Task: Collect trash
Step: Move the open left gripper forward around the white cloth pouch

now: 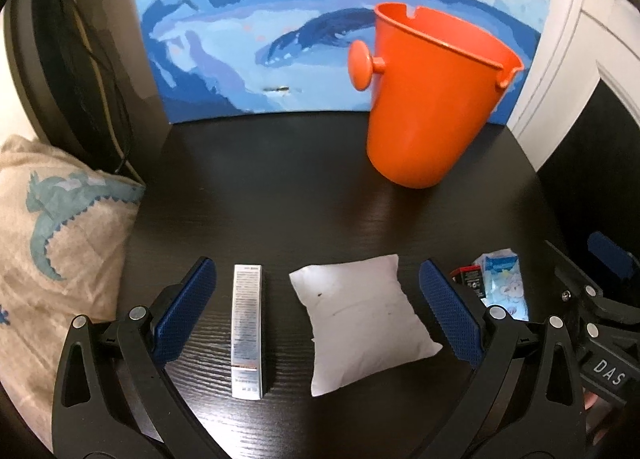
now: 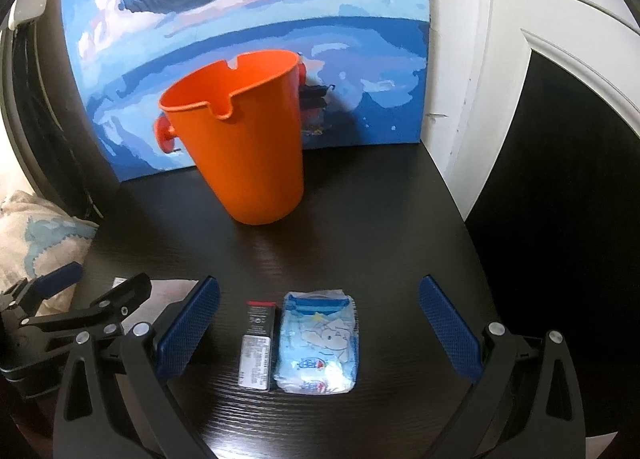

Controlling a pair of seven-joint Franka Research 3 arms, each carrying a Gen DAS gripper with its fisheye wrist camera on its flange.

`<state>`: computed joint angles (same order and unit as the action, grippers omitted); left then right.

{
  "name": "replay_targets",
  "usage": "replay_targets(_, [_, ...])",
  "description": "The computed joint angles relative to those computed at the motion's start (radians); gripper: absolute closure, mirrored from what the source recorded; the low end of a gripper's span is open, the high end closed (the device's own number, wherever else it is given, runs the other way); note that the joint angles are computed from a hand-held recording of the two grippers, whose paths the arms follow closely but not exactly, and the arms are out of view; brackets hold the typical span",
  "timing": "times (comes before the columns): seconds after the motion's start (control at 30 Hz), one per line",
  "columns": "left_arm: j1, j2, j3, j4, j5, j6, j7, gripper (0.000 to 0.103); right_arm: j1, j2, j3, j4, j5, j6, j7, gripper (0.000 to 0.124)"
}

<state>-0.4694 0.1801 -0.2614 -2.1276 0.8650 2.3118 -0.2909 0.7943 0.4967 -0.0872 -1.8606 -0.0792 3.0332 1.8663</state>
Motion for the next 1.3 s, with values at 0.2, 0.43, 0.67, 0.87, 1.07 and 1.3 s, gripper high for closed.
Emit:
replay_targets(0.2, [-0.004, 0.029, 0.004, 0.021, -0.008, -0.007, 0.022, 0.004, -0.005, 0.022, -0.006, 0.018, -0.004, -0.023, 0.006, 0.024])
replay_targets(0.43, [-0.006, 0.051, 0.015, 0.032, -0.010, 0.014, 0.017, 0.004, -0.015, 0.038, -0.002, 0.031, -0.005, -0.030, 0.010, 0.025])
replay_targets(0.67, [-0.009, 0.081, 0.022, 0.053, -0.019, 0.032, 0.038, 0.004, -0.017, 0.054, -0.010, 0.049, 0.000, -0.026, 0.017, 0.025])
replay_targets(0.87, [-0.018, 0.115, 0.031, 0.083, -0.028, 0.043, 0.067, 0.004, -0.014, 0.062, -0.011, 0.062, -0.001, -0.034, 0.012, 0.025])
replay_targets(1.07, [-0.018, 0.130, 0.044, 0.078, -0.036, 0.088, 0.053, 0.004, -0.007, 0.063, -0.019, 0.060, -0.009, -0.032, 0.015, 0.025])
replay_targets(1.3, [-0.024, 0.161, 0.055, 0.098, -0.054, 0.097, 0.075, 0.003, -0.003, 0.077, -0.018, 0.074, -0.016, -0.040, 0.011, 0.025])
